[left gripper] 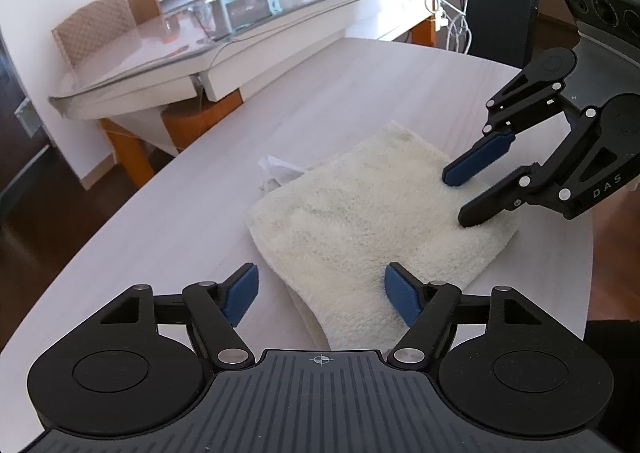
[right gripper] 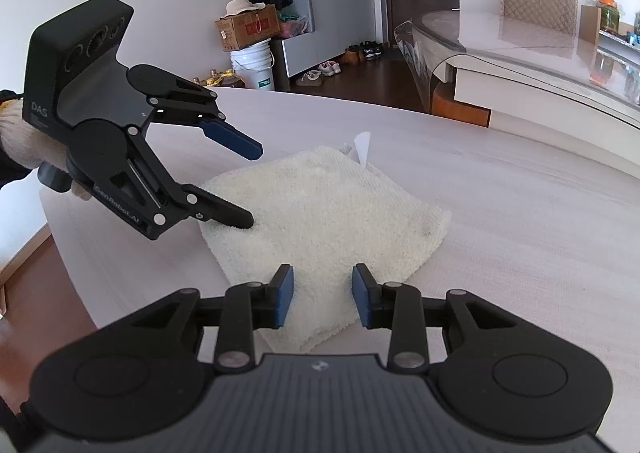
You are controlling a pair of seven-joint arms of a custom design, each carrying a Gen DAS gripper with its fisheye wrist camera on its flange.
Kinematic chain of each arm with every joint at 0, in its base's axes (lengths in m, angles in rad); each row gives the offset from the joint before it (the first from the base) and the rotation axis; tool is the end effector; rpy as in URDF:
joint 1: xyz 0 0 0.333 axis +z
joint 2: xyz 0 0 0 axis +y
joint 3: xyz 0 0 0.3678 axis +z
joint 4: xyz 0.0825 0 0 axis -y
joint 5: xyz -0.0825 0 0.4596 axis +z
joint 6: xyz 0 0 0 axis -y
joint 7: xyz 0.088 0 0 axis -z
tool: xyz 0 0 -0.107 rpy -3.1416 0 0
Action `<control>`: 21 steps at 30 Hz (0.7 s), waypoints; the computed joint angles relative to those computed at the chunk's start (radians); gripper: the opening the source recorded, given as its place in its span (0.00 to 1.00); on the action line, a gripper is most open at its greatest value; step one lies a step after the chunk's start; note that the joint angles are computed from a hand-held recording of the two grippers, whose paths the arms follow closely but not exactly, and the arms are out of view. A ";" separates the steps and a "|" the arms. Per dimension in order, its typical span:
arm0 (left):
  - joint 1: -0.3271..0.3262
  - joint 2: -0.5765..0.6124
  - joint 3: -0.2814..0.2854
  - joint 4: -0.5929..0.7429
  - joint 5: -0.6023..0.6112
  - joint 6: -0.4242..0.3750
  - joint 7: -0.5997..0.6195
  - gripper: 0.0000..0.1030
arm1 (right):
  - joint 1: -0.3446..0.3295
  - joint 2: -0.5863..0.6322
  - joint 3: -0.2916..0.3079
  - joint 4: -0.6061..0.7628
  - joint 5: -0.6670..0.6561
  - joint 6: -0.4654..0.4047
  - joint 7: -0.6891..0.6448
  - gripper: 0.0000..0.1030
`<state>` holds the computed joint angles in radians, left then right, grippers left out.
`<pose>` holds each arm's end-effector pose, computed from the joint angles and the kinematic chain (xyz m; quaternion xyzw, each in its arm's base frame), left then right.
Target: Fold towel
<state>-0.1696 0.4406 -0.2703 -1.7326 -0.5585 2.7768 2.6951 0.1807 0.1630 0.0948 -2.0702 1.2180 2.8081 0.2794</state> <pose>0.7313 -0.2880 0.4023 -0.2459 0.9007 -0.3201 0.1604 0.6544 0.1362 0.3979 -0.7827 0.4689 -0.1279 0.3888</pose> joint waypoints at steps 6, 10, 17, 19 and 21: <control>-0.002 0.002 -0.001 -0.005 0.003 0.014 0.003 0.77 | -0.001 0.000 0.001 -0.002 0.015 0.001 -0.011 0.36; -0.002 0.000 -0.004 -0.014 0.001 0.037 0.010 0.81 | 0.001 -0.002 0.002 -0.005 0.024 0.006 -0.017 0.36; -0.016 -0.017 0.001 -0.055 0.003 0.119 -0.008 0.90 | 0.017 -0.010 0.006 -0.014 -0.009 0.054 0.037 0.39; -0.021 -0.023 0.007 -0.065 0.008 0.137 -0.026 0.90 | 0.017 -0.014 0.010 -0.016 0.020 0.067 0.029 0.40; -0.024 -0.030 0.010 -0.075 0.010 0.152 -0.046 0.91 | 0.021 -0.021 0.013 -0.022 0.041 0.083 0.023 0.41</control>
<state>-0.1939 0.4101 -0.2598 -1.8072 -0.5483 2.9286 2.6490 0.2015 0.1418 0.1075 -2.0924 1.2590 2.8909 0.3029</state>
